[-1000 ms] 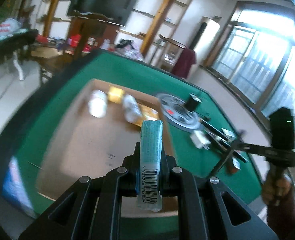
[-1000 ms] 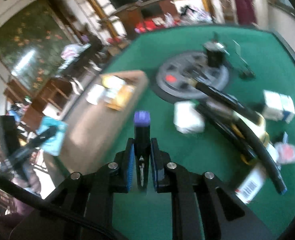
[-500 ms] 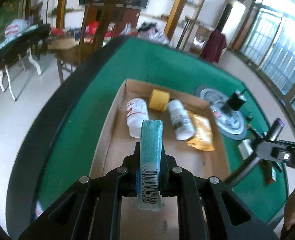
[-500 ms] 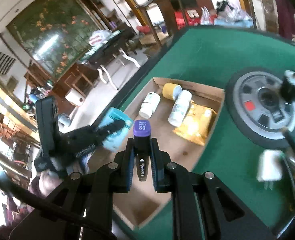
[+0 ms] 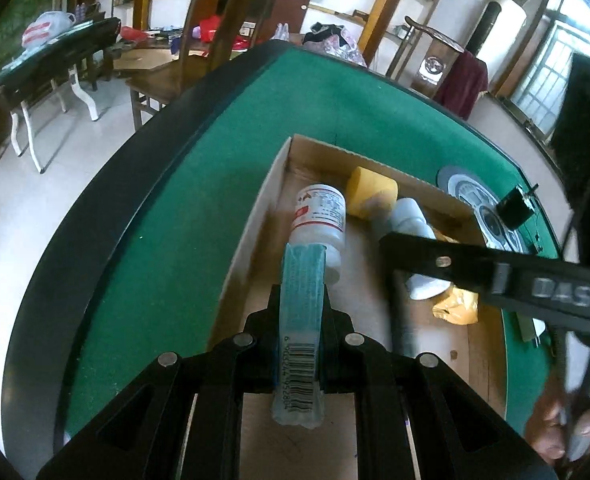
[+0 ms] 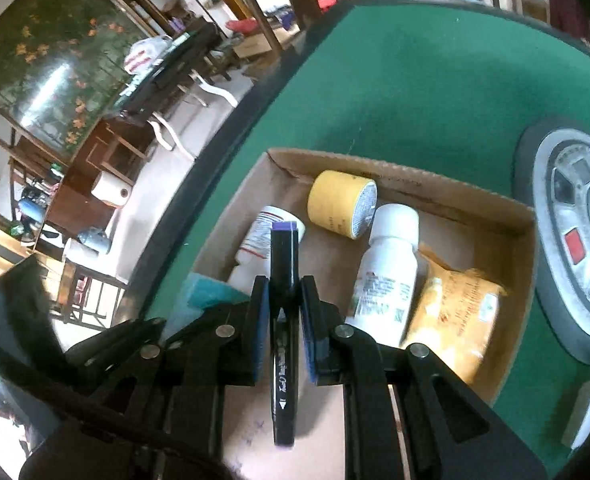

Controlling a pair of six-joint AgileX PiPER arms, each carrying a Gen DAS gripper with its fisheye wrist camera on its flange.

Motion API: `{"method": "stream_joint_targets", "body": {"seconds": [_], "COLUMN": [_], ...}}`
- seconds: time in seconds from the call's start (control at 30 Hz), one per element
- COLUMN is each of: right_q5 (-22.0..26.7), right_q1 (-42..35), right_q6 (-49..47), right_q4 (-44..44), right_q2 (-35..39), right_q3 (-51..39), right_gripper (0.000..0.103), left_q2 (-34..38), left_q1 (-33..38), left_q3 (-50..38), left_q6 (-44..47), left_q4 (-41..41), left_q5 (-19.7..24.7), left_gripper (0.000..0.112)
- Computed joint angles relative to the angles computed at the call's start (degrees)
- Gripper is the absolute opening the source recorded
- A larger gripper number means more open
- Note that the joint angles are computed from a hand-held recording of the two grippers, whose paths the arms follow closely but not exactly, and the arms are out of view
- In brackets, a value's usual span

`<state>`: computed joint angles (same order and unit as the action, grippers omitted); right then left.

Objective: Organize objects
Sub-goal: 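Drop the tube and black marker into the tray and open both grippers, then grasp a black marker with the left gripper while the right gripper grasps the white barcode box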

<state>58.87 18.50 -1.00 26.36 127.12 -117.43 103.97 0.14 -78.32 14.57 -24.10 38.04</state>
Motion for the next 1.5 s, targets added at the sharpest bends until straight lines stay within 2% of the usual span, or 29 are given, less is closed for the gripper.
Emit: {"method": "stream_joint_targets", "body": {"seconds": [0.07,0.13,0.2,0.27,0.33,0.4,0.47,0.5,0.53,0.57,0.6,0.63,0.67,0.73,0.77,0.83,0.9,0.97,1.0,1.1,1.17,1.23,1.27,1.3,1.33,1.4,1.5], "right_q5": [1.65,2.23,0.60,-2.40,-5.07,-7.51,-12.64,-16.14,-20.04,-23.44,-27.77,-29.82,-29.56,-23.54,-22.34,-17.89,-12.03,-7.23,-6.42,-8.56,-7.30,-3.46,-3.57,-1.38,3.10,7.40,9.55], "right_q1": [0.01,-0.10,-0.26,-0.09,-0.44,-0.79,0.08,0.96,0.92,0.81,-0.81,-2.45,-4.77,-14.21,-19.14,-29.66,-37.99,-43.34,-43.89,-43.35,-42.80,-43.83,-43.02,-42.82,-42.95,-42.65,-43.40], "right_q6": [1.76,2.90,2.18,1.80,0.64,-0.38,1.91,4.99,6.93,9.65,10.07,9.30,6.67,-3.43,-7.99,-14.47,-22.80,-29.07,-29.91,-30.00,-31.03,-35.12,-36.42,-38.57,-42.26,-45.30,-47.88], "right_q4": [-1.18,-1.91,-2.46,-4.67,-5.53,-8.06,-16.64,-22.37,-28.10,-33.20,-36.02,-36.55,-34.78,-25.00,-19.27,-7.81,3.65,10.94,11.45,11.03,12.21,15.74,16.35,18.08,22.10,25.41,28.04], "right_q2": [1.77,2.20,0.03,-4.61,-10.05,-15.17,-23.92,-28.33,-34.06,-38.21,-43.14,-46.11,-47.40,-47.01,-46.82,-44.61,-41.03,-37.16,-35.96,-33.96,-31.86,-31.49,-32.59,-32.72,-32.55,-33.42,-34.31], "right_q3": [-2.59,-3.24,-0.57,4.63,10.32,15.18,23.31,27.78,33.26,37.77,43.43,46.83,48.29,48.23,48.84,48.60,47.57,47.13,46.89,48.04,48.49,49.82,51.03,51.18,51.65,52.38,52.94], "right_gripper": [0.013,0.014,0.015,0.023,0.032,0.032,0.034,0.042,0.061,0.075,0.097,0.103,0.103,0.103,0.103,0.103,0.103,0.103,0.103,0.103,0.103,0.103,0.103,0.103,0.103,0.103,0.103], "left_q2": [0.20,0.49,0.36,-0.10,-2.41,-5.45,-10.08,-12.19,-16.10,-18.83,-21.57,-24.52,-27.79,-30.55,-31.20,-30.76,-29.76,-28.00,-27.29,-26.15,-26.66,-27.08,-26.81,-26.85,-26.13,-25.36,-24.89], "left_q1": [0.44,1.02,2.18,2.32,2.29,2.28,1.82,1.41,0.61,-0.22,-1.03,-2.25,-4.04,-5.93,-6.80,-9.13,-11.95,-16.04,-17.50,-20.01,-21.31,-21.76,-21.82,-22.04,-22.46,-23.06,-23.61], "left_q3": [-0.40,-0.86,-0.95,-1.40,0.05,2.02,4.77,5.91,8.56,10.46,12.47,14.70,17.47,19.86,20.75,21.01,20.72,19.95,19.60,18.78,19.86,20.96,20.97,21.42,21.52,21.98,22.47], "left_q6": [0.27,0.07,3.12,2.50,2.42,3.28,4.30,4.62,6.10,7.33,9.04,11.22,13.76,19.17,22.76,23.48,21.20,16.18,13.23,7.54,4.50,3.24,2.64,1.81,1.10,1.02,1.95], "left_q4": [-1.04,-1.87,-6.46,-6.19,-6.07,-7.21,-8.42,-8.70,-10.17,-11.56,-13.30,-15.45,-18.06,-24.14,-28.50,-30.70,-28.93,-24.67,-22.09,-18.19,-15.54,-14.31,-13.75,-13.10,-12.79,-13.47,-15.15], "left_q5": [0.54,1.34,3.17,4.06,3.28,2.47,0.81,-0.10,-2.23,-4.03,-5.97,-8.37,-10.87,-11.44,-9.85,-7.59,-7.50,-9.01,-9.34,-8.60,-9.45,-10.06,-10.06,-10.16,-10.47,-10.66,-10.04], "left_gripper": [0.014,0.030,0.039,0.045,0.045,0.045,0.045,0.045,0.045,0.047,0.053,0.060,0.063,0.088,0.088,0.088,0.088,0.088,0.088,0.088,0.088,0.088,0.088,0.088,0.088,0.088,0.088]}}
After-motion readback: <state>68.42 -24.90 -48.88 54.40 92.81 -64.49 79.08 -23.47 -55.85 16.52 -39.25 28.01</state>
